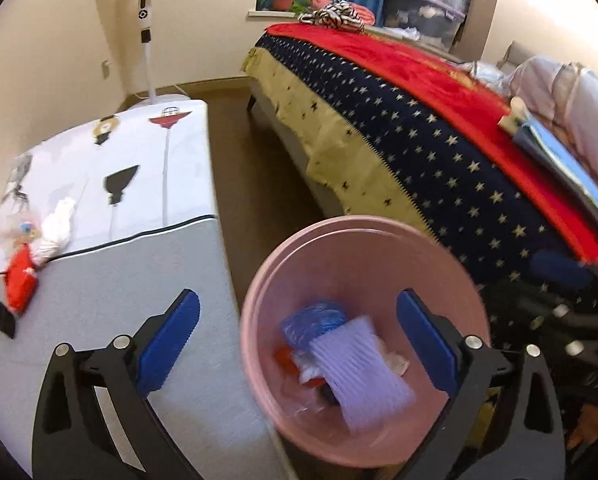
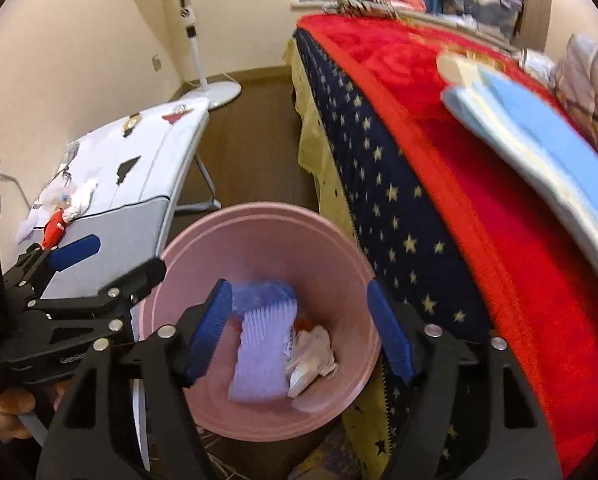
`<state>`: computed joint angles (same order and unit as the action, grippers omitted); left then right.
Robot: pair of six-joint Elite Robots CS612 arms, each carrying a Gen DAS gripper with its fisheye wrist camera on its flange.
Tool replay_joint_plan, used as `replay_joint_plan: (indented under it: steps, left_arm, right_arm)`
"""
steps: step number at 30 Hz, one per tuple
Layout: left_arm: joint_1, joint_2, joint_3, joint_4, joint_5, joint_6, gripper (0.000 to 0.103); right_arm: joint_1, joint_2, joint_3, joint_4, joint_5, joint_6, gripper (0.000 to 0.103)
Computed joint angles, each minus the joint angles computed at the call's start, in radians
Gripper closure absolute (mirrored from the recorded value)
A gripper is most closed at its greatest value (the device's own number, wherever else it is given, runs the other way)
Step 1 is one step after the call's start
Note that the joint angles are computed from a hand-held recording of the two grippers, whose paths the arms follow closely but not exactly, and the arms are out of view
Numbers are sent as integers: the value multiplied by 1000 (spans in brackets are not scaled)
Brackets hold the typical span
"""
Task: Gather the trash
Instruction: 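Open both tools to drop the bag and net into the wastebasket, then bring both tools back over the table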
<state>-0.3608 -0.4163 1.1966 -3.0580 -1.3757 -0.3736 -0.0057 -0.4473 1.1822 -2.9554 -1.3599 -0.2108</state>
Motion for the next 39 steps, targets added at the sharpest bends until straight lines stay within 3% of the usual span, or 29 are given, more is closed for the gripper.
replay_joint_plan:
  steps: [3, 4, 8, 11, 13, 16, 20, 25, 31, 39]
  left_arm:
    - [-14, -45, 82, -103, 95, 32, 7]
    - [-20, -74, 134, -177, 120, 59, 7]
    - [-37, -171, 301, -399, 172, 156, 7]
    - [-53, -236, 420, -524, 202, 193, 7]
    - [-63, -279, 501, -581, 220, 195, 7]
    - [-81, -333, 613, -609, 283, 151, 7]
    - [-107, -371, 722, -610, 385, 47, 7]
    - [-128, -399, 829, -605, 430, -82, 7]
    - [-149, -418, 901, -638, 439, -133, 7]
    - [-162, -433, 936, -690, 469, -154, 7]
  right_arm:
    - [5, -35, 54, -125, -15, -6, 25]
    - [4, -51, 79, -176, -5, 6, 21]
    - [-4, -148, 236, -445, 88, 122, 8]
    - [-11, -207, 359, -600, 183, 207, 5]
    - [-10, -237, 429, -644, 224, 227, 5]
    - [1, -270, 511, -654, 241, 211, 5]
    - [19, -294, 616, -716, 179, 162, 5]
    - [32, -313, 695, -682, 174, 75, 5]
    - [44, -340, 761, -706, 210, 21, 5]
    - [44, -361, 798, -777, 218, 23, 5]
